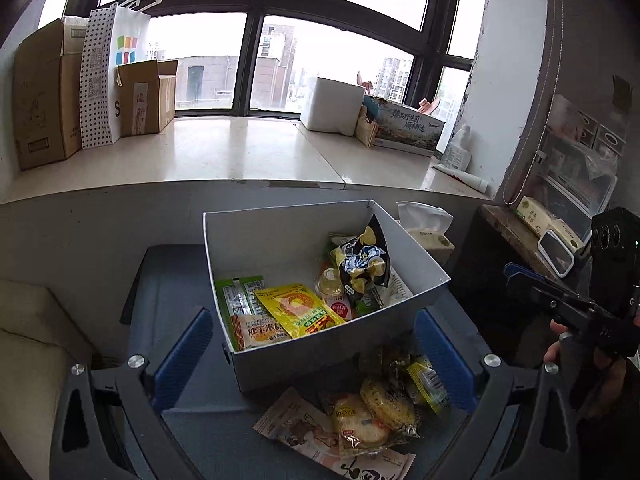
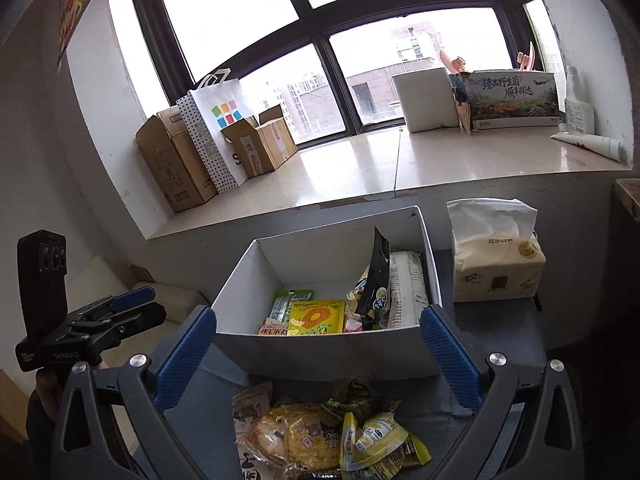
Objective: Organize snacks
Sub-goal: 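Grasp the yellow-green chip bag with the right gripper while the left grasps the pink bread pack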
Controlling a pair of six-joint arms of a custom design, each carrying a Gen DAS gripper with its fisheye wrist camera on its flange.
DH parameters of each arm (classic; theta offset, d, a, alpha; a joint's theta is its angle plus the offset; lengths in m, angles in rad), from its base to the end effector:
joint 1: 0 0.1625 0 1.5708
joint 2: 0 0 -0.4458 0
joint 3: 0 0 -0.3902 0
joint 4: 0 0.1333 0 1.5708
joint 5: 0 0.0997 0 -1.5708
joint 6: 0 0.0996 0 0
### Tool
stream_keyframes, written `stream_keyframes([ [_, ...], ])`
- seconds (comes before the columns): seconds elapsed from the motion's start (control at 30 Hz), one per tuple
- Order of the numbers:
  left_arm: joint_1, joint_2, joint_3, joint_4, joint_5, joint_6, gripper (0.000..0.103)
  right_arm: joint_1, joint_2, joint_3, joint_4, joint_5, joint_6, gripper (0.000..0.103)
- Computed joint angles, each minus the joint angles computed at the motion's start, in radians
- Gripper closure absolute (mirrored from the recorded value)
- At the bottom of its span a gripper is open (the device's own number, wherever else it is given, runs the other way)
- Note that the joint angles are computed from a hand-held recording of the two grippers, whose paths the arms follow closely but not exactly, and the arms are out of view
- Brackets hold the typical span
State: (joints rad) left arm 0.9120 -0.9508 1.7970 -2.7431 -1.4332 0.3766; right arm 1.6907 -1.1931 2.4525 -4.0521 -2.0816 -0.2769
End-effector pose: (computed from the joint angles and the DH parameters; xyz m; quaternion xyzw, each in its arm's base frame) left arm -0.2779 -0.5990 0.1716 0.4775 0.8609 -0.1699 0.0444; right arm 0.1318 -0.3867 0.2694 0.0141 -0.8056 0.5371 0.2498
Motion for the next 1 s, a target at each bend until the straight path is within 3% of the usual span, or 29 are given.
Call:
stream_keyframes([
  [0.13,0.012,-0.059,0.088,-0.014,0.017,-0.005,0.000,-0.034,0.029,0.100,-0.099,0.035,0.053,0.000],
  [0.33,0.032,-0.111,0.183,0.002,0.041,-0.023,0.000,-0.088,0.154,0.171,-0.246,0.001,0.062,0.000],
  [0.47,0.036,-0.118,0.211,0.011,0.059,-0.034,0.000,-0.141,0.179,0.181,-0.227,0.029,0.070,0.000],
  [0.7,0.042,-0.120,0.237,0.033,0.065,-0.039,0.000,-0.188,0.180,0.108,-0.084,0.016,-0.006,0.000],
  [0.87,0.041,-0.117,0.262,0.050,0.084,-0.039,0.000,-0.254,0.150,0.077,0.038,0.095,-0.012,0.000],
  [0.9,0.039,-0.114,0.267,0.052,0.090,-0.039,0.000,-0.262,0.150,0.071,0.053,0.095,-0.012,0.003],
  [0.97,0.037,-0.108,0.276,0.053,0.096,-0.039,0.000,-0.275,0.152,0.065,0.070,0.097,-0.002,0.039],
  [1.0,0.036,-0.104,0.279,0.055,0.097,-0.040,0.000,-0.279,0.159,0.066,0.055,0.094,0.002,0.039],
])
